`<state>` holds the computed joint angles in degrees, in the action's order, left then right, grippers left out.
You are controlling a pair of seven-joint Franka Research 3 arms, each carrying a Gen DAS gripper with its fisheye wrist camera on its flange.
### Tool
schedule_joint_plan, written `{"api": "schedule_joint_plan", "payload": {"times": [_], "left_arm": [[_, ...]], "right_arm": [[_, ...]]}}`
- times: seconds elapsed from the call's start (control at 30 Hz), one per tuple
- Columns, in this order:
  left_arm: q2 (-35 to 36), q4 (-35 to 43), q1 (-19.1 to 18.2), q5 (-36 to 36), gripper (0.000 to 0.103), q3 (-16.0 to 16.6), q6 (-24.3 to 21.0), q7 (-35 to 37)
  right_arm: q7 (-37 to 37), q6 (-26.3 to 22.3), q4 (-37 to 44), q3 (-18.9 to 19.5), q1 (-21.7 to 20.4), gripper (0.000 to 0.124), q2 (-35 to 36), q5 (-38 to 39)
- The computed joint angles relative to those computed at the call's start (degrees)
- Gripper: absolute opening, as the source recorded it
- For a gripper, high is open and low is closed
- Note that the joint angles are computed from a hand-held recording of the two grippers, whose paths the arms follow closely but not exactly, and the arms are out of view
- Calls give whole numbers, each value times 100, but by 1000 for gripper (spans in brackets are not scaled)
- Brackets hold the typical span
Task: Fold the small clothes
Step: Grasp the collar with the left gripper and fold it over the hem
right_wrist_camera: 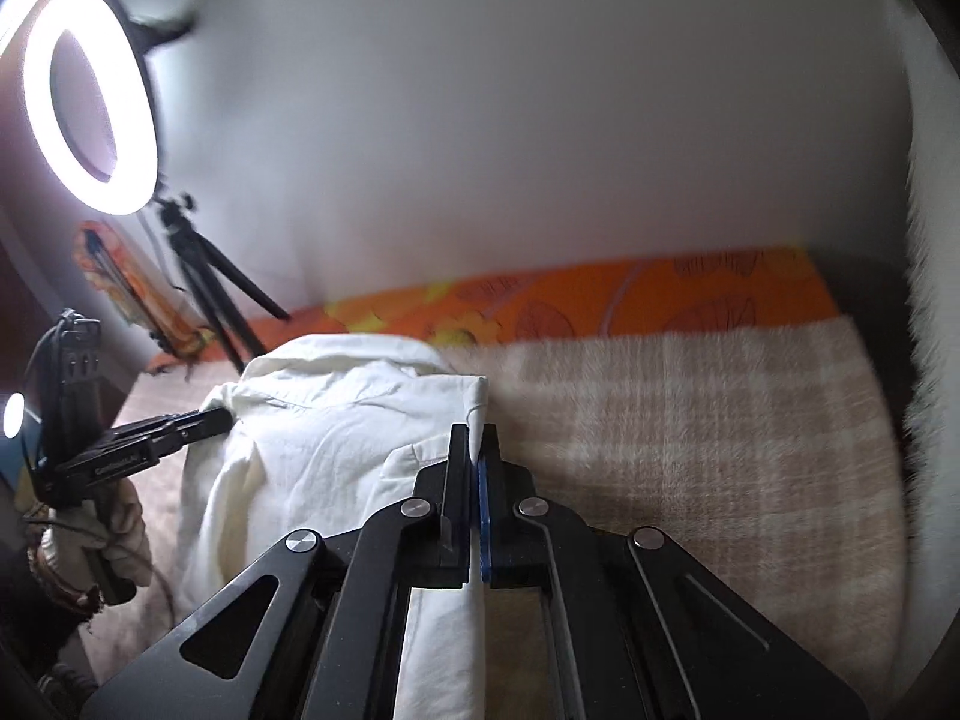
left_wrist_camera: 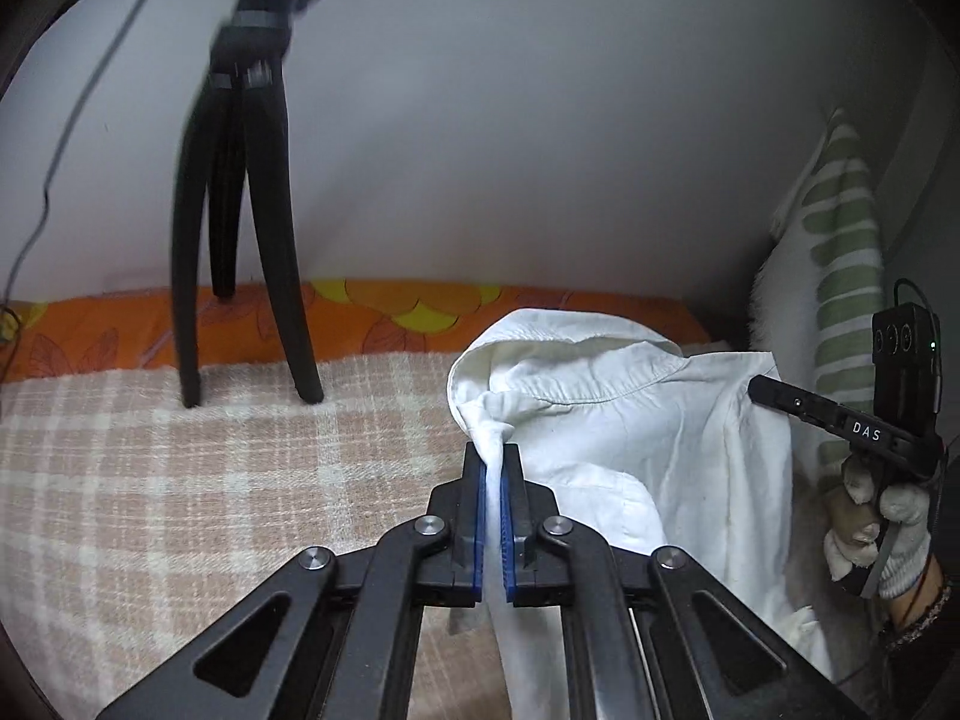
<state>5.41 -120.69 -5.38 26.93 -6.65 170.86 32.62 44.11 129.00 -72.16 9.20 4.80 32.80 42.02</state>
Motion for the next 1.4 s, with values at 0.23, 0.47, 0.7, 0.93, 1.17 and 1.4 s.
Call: {"api": "schedule_joint_plan", "payload": {"times": [0.23,0.47,0.7,0.93,1.17,1.4], "left_arm": [[-913,-456,-7,880,0,-216,-130,-851],[-1674,-846,29,1296,0,-722,-498,-1265],[-2258,-1218,-78,1346,0,-1075,-818,-1480],[-2771,-1698,-268,1276,0,-1387,-1078,-1759],[-3116,-2187,-752,963,2,-1566,-1364,-1719],[-3851,-3022,-1605,-114,7,-1325,-1490,-1367]], "right_arm": [[-556,-4,-1037,2,-244,0,-1090,730],[-1011,-15,-2197,-366,-158,0,-2215,1188],[-1303,-11,-3351,-780,21,0,-3258,1334],[-1564,21,-4623,-1133,201,0,-4281,1352],[-1591,159,-5685,-1347,296,1,-5024,1049],[-1684,566,-6612,-1378,300,5,-5686,243]]}}
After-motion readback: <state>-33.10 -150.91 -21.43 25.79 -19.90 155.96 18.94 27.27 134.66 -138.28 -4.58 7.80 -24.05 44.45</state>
